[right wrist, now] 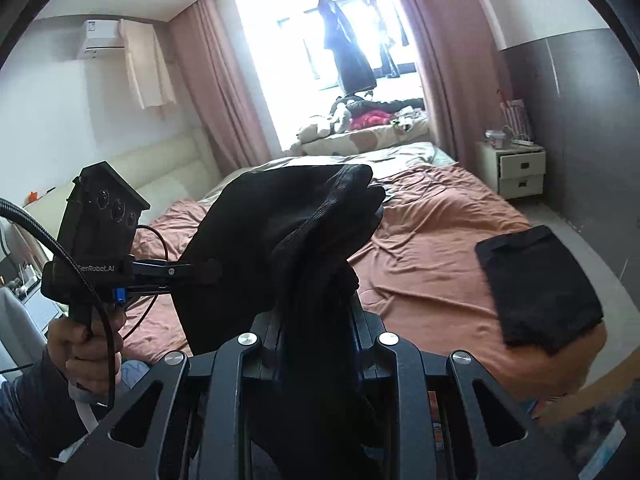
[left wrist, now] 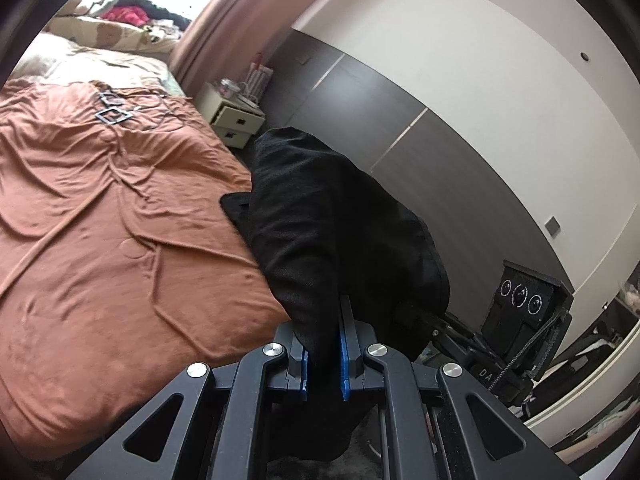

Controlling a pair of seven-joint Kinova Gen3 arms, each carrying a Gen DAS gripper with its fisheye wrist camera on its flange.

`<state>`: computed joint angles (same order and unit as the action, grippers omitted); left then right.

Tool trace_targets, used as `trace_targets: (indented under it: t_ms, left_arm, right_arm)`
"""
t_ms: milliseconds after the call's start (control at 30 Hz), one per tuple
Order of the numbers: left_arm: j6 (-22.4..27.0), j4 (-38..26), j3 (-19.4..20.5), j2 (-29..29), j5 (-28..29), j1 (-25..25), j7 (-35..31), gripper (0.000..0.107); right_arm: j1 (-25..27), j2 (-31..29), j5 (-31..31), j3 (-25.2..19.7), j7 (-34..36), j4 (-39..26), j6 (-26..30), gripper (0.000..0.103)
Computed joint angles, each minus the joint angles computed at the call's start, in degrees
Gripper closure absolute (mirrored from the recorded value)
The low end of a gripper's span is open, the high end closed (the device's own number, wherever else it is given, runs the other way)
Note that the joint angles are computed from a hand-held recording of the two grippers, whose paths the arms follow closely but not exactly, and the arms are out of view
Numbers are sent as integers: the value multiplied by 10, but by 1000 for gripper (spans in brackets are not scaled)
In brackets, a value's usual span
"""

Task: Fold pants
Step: 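Carry the folded black pants with both grippers toward the bed's foot corner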

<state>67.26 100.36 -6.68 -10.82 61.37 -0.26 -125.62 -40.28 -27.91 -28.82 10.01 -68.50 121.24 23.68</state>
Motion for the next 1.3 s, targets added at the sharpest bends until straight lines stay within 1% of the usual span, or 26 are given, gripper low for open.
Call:
trace_targets:
  t_ms: [67, 333, 433, 567, 700, 900, 1067, 1200, 1300]
  left_arm:
    - [-5, -8, 9, 7, -2, 5, 3, 96]
    - [-35, -79, 63, 72, -21, 33, 30, 96]
    - [-46, -107, 82, 98, -32, 41, 39, 96]
    - [-47, -146, 103, 137, -38, 43, 45, 96]
    - [-47, -188, 127, 179, -43, 43, 46, 96]
    - [-52, -253, 164, 250, -59, 49, 65, 96]
    - [-59, -311, 195, 315, -80, 55, 79, 96]
    - [-62, -365, 216, 373, -98, 64, 100, 96]
    - [-65, -403, 228, 409, -116, 71, 118, 96]
  right_arm:
    - [16, -8, 8, -11, -7, 4, -1, 82]
    - [40, -17, 33, -12, -30, 12, -7, 82]
    - [53, -15, 46, -20, -40, 10, -12, 82]
    - [67, -10, 63, -33, -54, 8, -21, 82]
    - [71, -4, 76, -33, -64, 9, -31, 82]
    - [94, 16, 97, -39, -81, -2, -31, 82]
    - [130, 45, 117, -61, -96, -25, -21, 82]
    - [169, 68, 137, -94, -117, -43, -18, 82]
    - [189, 81, 151, -112, -134, -53, -18, 82]
